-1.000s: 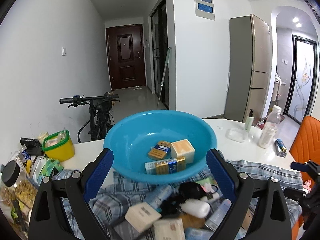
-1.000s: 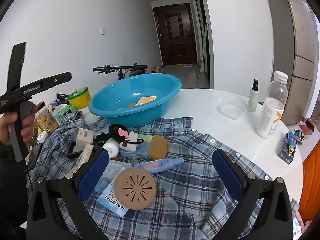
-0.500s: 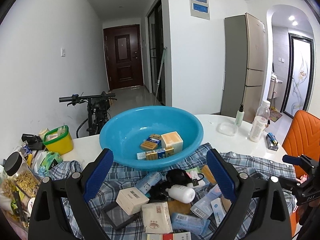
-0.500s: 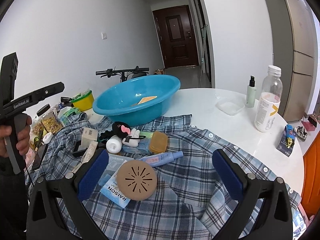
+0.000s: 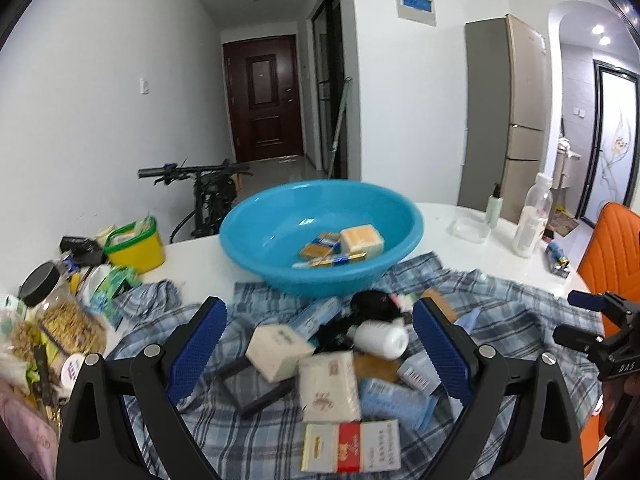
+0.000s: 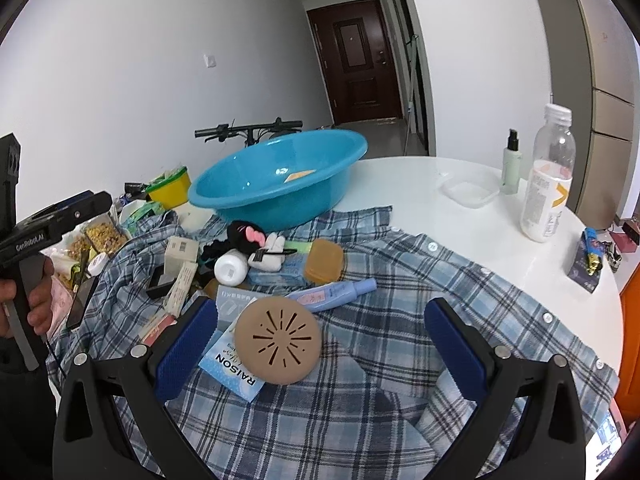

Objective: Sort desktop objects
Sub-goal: 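Grasp the round tan perforated lid with the right tool while the left tool reaches the pile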

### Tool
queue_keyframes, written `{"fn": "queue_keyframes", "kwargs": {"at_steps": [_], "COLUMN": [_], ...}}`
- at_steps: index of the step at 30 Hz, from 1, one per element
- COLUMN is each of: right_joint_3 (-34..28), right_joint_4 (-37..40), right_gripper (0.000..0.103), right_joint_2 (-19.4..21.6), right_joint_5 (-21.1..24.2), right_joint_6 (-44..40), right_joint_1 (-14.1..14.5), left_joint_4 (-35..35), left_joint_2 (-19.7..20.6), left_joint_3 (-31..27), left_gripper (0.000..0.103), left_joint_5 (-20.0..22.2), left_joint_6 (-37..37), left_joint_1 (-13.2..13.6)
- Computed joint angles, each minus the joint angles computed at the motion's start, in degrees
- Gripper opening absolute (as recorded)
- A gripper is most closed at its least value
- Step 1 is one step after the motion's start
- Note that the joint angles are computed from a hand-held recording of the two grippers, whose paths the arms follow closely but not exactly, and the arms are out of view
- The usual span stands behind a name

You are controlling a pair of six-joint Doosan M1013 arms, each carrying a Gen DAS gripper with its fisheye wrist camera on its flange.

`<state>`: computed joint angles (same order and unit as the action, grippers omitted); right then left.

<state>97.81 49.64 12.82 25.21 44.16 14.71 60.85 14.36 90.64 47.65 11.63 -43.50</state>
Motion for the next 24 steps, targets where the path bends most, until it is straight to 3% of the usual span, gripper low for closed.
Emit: {"fn": "queue_keyframes", "kwargs": {"at_steps": [8, 13, 24], "right_joint_3": [-0.12, -2.19, -6.47], "right_joint_4": [-4.63, 5.12, 9.96], "right_gripper": [0.103, 0.103, 0.103], "right_joint_2": [1.47, 4.57, 10.35], "right_joint_5": [1.67, 8.94, 19.63], "right_joint_6": [3.19, -2.72, -1.45], "right_joint_1": [1.18, 0.14, -1.35], "left_joint_4": [-1.56, -3.33, -7.23], "left_joint_2": [-0.85, -0.64, 0.47], "left_joint_3": [3.54, 4.37, 4.63], "left_gripper": [0.096, 0.096, 0.096], "left_joint_5": [-2.27, -4.21, -8.3], "left_joint_6": [-2.89, -2.78, -1.53], "left_joint_1": [0.29, 0.74, 2.86]}}
